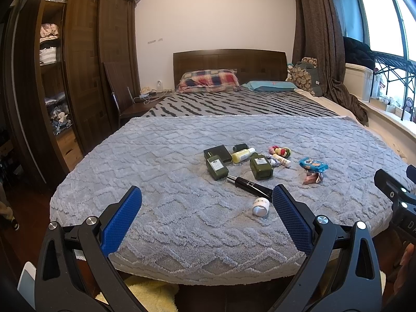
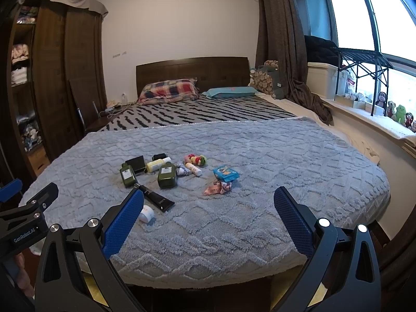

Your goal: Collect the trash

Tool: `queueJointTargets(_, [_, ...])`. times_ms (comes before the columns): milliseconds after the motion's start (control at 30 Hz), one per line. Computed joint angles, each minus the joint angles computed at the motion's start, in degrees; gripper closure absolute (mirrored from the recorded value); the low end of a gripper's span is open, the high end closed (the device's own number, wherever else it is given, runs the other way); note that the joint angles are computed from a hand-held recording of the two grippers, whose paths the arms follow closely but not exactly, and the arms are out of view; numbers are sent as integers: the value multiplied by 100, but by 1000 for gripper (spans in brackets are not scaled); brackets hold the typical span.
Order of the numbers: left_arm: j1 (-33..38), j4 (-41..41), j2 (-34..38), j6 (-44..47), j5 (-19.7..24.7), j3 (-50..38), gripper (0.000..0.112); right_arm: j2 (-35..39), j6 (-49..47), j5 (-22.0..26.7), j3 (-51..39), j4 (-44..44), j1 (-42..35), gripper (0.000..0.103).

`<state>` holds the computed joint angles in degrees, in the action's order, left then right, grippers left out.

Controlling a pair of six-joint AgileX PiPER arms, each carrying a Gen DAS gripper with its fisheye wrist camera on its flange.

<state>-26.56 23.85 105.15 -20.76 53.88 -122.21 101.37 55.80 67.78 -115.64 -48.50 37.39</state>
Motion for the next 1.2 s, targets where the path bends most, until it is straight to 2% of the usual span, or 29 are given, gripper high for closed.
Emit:
queueJointTargets(467, [-41, 61, -32, -49, -59, 147, 17, -32, 187, -151, 199, 10, -65, 3])
queueJointTargets(633, [-39, 46, 84, -34, -31, 122, 17, -90, 264, -430, 448, 94, -183, 3])
queueJointTargets(900, [65, -145, 512, 132, 29, -44, 17, 54, 353, -779, 784, 309, -535, 3])
queueJointTargets(1000, [110, -272, 791, 274, 86, -208, 17, 165, 320, -905, 868, 431, -715, 3])
queueJointTargets(1100, [161, -496, 1159, 460, 222, -491, 17, 409, 323, -793, 787, 294, -806, 3])
queueJointTargets(1200, [201, -711, 1530, 691, 324, -769, 17, 596, 212, -939, 720, 687, -1067, 3])
